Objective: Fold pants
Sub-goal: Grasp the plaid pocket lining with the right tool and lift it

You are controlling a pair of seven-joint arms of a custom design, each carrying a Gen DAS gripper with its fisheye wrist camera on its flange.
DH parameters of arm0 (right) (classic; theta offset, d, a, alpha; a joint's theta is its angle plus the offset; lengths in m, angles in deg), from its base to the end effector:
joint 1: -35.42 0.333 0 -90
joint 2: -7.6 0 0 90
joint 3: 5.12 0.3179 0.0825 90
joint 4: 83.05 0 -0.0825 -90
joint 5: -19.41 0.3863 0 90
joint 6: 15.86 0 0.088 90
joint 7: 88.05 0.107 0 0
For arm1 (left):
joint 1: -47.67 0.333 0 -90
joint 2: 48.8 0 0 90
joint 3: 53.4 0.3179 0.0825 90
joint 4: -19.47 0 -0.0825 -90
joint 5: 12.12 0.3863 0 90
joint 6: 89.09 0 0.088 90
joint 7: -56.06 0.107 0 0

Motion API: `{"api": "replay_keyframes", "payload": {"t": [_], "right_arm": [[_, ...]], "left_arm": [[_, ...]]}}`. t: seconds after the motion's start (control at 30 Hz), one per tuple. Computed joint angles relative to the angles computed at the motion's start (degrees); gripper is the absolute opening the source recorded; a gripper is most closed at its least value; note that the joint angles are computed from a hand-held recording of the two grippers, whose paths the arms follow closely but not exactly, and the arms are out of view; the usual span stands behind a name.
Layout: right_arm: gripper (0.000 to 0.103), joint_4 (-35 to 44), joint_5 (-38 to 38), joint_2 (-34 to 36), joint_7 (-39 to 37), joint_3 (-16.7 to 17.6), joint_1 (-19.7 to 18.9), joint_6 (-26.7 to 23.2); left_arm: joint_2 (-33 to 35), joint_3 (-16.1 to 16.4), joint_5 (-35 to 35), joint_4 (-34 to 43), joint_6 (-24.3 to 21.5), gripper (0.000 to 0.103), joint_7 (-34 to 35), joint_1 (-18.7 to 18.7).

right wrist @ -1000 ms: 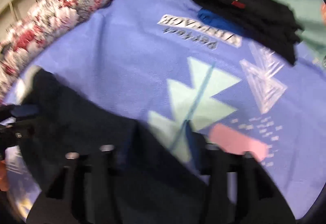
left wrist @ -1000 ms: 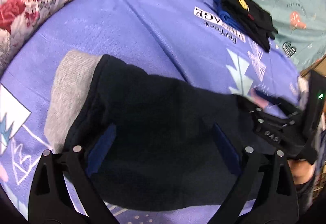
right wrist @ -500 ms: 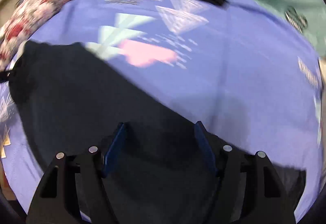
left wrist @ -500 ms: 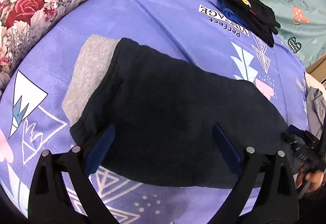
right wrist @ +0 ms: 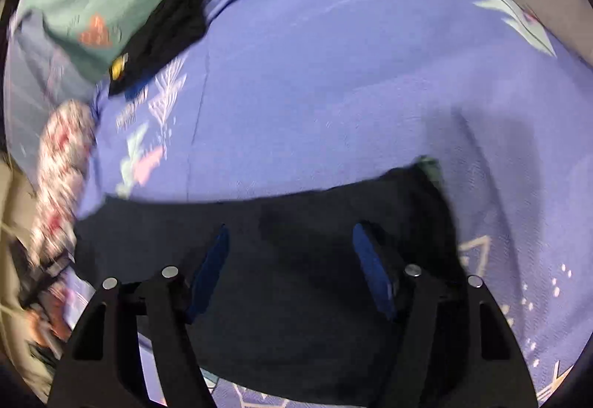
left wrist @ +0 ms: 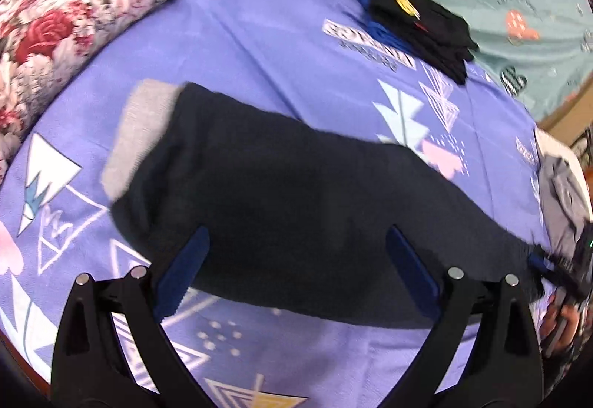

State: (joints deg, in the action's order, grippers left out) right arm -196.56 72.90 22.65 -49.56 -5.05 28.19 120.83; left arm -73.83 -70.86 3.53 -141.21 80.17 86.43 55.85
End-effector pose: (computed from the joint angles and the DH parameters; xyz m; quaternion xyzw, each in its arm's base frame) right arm 0.6164 -0.0699 0.3518 -0.7027 0.6264 0.0285 0.3360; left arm 0.3941 -0.0785 0.3854 -0.8480 0.4395 -0.2404 0.1728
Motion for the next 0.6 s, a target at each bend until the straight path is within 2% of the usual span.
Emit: {"api": "replay_keyframes", "payload": {"t": [0.07,0.1,0.13,0.17,0.2,0.3,0.4,0.47,0.6], "right_arm": [[0.07,-2.78,1.89,-2.12,1.61,-2.68,2.94,9.75],[0.07,-3.69,2.72,-2.89,1.86,-2.35,2.54,12.11],[0.07,-4.07,4.63,-3.4,0.42,-0.34,0.15,11.28],[0.07,-3.97,6.42,-3.94,-1.82,-0.34,-1.19,7.26],[0.071,-5.03,7.57,-5.12,-3.95,-0.66,-1.69,5.33],[0.077,-8.91,5.64,-8.16,-3.21,-2.43,-0.68,7.44],[0.077,-10.39,5.53,-8.69,-2.88,-4.02,-1.36,3.64],[0.077,-12.24,3.87,-9.71,-1.97,-4.81,-1.31,3.99],[0.077,-13.41,2.84,-10.74,-0.26,-6.79,-2.9,-1.81]], "left_arm": [[1.72,-0.17,-0.15,1.24,-0.81,0.097,0.45,-1.08],[2.36,-0.21,-0.1,1.6,-0.73,0.097,0.47,-1.5],[3.19,0.1,-0.21,1.98,-0.32,0.097,0.97,-2.33],[4.02,-0.02,0.03,2.41,-0.04,0.097,1.03,-2.49],[4.48,-0.16,0.24,2.69,-0.04,0.097,1.01,-2.73],[6.36,-0.22,1.0,3.65,0.17,0.097,1.39,-3.71],[8.54,1.41,0.17,4.43,0.79,0.097,3.19,-5.76],[9.83,1.35,0.43,5.1,0.72,0.097,3.22,-5.92],[11.8,1.25,1.94,5.95,0.76,0.098,2.27,-5.65]]}}
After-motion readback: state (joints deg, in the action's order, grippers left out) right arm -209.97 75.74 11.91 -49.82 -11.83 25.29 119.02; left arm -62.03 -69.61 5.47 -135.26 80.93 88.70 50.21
